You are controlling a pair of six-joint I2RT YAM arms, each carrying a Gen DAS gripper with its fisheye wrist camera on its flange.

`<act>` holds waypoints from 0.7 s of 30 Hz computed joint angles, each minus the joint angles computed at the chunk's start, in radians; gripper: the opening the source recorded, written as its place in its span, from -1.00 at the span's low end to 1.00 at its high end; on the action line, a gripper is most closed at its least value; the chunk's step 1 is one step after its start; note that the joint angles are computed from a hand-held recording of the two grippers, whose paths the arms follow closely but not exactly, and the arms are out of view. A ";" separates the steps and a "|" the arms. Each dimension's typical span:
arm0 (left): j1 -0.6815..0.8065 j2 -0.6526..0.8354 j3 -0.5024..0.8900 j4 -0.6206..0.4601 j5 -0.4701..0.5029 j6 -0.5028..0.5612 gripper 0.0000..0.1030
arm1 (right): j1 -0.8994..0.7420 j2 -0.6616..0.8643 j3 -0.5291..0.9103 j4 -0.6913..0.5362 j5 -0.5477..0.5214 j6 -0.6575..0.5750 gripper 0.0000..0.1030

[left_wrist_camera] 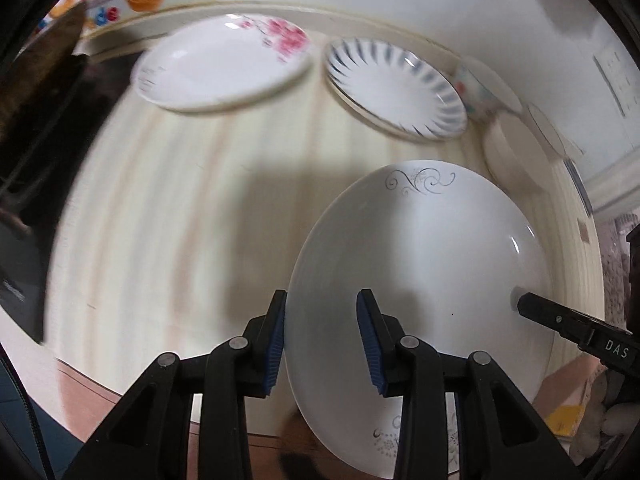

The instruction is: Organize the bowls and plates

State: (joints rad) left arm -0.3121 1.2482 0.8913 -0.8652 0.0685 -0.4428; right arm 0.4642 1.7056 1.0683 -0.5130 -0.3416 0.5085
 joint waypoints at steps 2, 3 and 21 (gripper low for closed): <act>-0.053 0.023 -0.006 0.025 0.001 -0.032 -0.38 | -0.026 -0.033 -0.061 0.019 -0.003 0.003 -0.58; -0.075 0.033 -0.004 0.033 -0.005 -0.043 -0.38 | -0.043 -0.050 -0.095 0.027 -0.001 -0.002 -0.58; -0.287 0.160 0.034 0.081 -0.100 -0.131 -0.38 | -0.159 -0.123 -0.263 0.080 0.000 -0.036 -0.58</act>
